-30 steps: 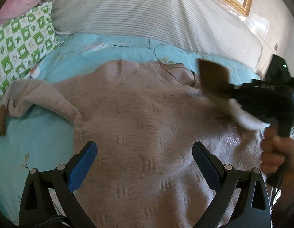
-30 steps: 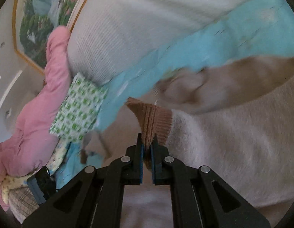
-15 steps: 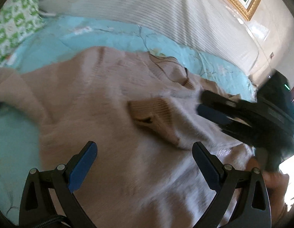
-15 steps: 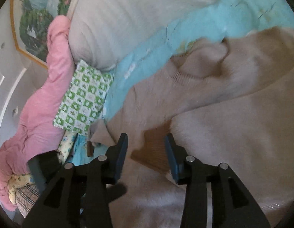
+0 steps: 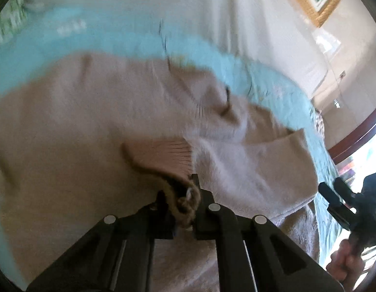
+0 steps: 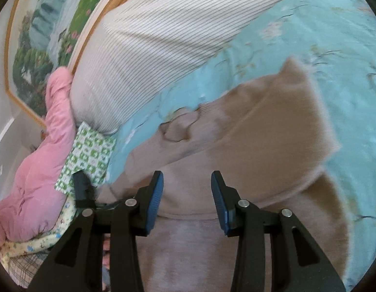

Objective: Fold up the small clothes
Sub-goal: 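Fold the held sleeve across the sweater body and release it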

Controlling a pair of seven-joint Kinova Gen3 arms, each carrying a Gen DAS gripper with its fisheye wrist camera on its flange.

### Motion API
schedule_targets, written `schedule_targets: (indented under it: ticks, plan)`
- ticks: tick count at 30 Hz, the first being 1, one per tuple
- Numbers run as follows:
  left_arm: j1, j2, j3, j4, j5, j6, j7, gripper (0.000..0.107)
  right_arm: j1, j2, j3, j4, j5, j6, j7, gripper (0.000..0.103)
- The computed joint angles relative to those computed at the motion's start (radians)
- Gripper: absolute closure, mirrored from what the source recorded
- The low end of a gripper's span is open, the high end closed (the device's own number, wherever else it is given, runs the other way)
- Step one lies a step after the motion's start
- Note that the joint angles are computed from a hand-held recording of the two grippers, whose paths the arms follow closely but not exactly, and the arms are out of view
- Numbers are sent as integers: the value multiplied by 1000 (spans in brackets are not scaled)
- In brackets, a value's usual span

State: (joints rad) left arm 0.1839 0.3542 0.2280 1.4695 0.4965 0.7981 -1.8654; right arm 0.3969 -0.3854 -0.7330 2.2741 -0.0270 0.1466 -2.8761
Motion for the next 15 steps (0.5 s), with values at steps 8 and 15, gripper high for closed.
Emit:
schedule_targets:
  ticks: [8,15]
  plan:
    - [-45,-33,-55,40,-57,-52,-8,102,11,-65,110,36,41,170,-45,61]
    - [-50,-44,-42,88,-72,-95,7,102,-112,134,270,-34,164,199,29,52]
